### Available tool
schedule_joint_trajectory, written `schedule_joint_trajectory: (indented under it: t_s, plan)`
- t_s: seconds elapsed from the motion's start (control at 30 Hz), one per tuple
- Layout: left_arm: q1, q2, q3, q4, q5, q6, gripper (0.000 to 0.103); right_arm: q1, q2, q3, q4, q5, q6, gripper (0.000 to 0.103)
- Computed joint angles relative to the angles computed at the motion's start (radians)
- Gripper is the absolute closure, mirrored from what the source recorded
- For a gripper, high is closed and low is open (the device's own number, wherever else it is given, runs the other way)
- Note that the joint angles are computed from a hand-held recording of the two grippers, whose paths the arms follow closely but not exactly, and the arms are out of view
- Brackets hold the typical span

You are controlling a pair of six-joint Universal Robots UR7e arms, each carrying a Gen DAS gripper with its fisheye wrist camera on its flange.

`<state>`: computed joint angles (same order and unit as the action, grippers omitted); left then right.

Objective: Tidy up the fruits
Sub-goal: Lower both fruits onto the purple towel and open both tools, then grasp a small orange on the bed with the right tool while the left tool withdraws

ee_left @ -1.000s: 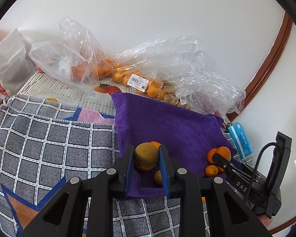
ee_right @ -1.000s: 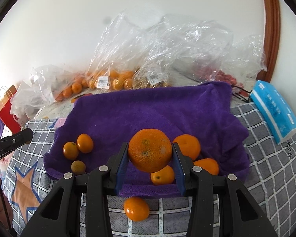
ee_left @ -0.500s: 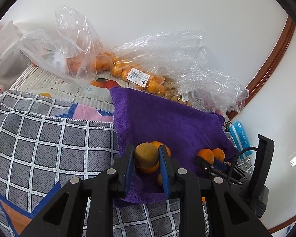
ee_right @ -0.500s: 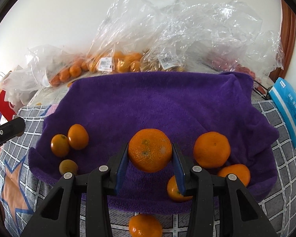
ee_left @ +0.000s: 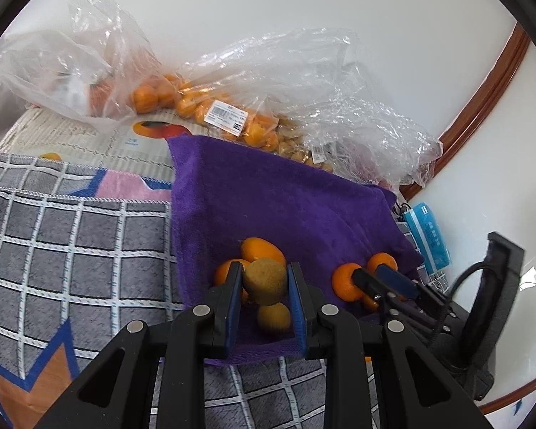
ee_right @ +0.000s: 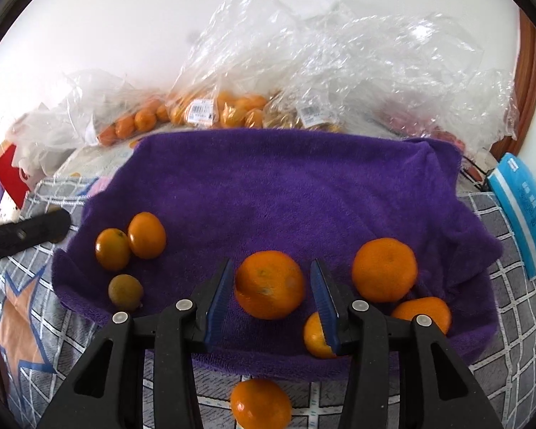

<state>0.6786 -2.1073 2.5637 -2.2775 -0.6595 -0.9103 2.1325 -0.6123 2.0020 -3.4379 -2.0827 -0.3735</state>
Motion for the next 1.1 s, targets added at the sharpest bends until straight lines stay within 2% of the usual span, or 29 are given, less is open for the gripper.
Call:
schedule_joint_trajectory:
  t_s: [0.27,0.37,0.57,0.77,0.87,0.93,1.0,1.07,1.1]
  plan:
    - [0.046,0.172,-0.014,-0.16,-0.061,0.064,0.079,-0.008,-0.091,0.088,-0.101,-0.013,0.008,0.058]
    - [0.048,0.221,-0.026,-0.147,-0.045,0.054,0.079,-0.02,-0.132,0.135,-0.104,0.0,0.027,0.058]
    - [0.055,0.263,-0.049,-0.077,-0.013,0.01,0.079,-0.029,-0.146,0.191,-0.094,0.016,0.038,0.058]
    - [0.043,0.227,-0.048,-0.026,-0.001,-0.026,0.079,-0.034,-0.127,0.229,-0.08,0.068,0.03,0.058]
    - [0.013,0.172,-0.052,0.068,0.016,-0.08,0.079,-0.033,-0.108,0.229,-0.07,0.078,0.03,0.058]
    - [-0.008,0.134,-0.05,0.114,0.029,-0.103,0.078,-0.035,-0.09,0.225,-0.07,0.072,0.035,0.058]
    - [-0.031,0.102,-0.053,0.169,0.05,-0.137,0.072,-0.038,-0.074,0.22,-0.068,0.067,0.042,0.058]
    - [-0.049,0.079,-0.059,0.226,0.062,-0.171,0.071,-0.038,-0.059,0.21,-0.067,0.05,0.05,0.058]
    - [-0.056,0.067,-0.061,0.252,0.064,-0.186,0.071,-0.037,-0.054,0.206,-0.068,0.042,0.052,0.062]
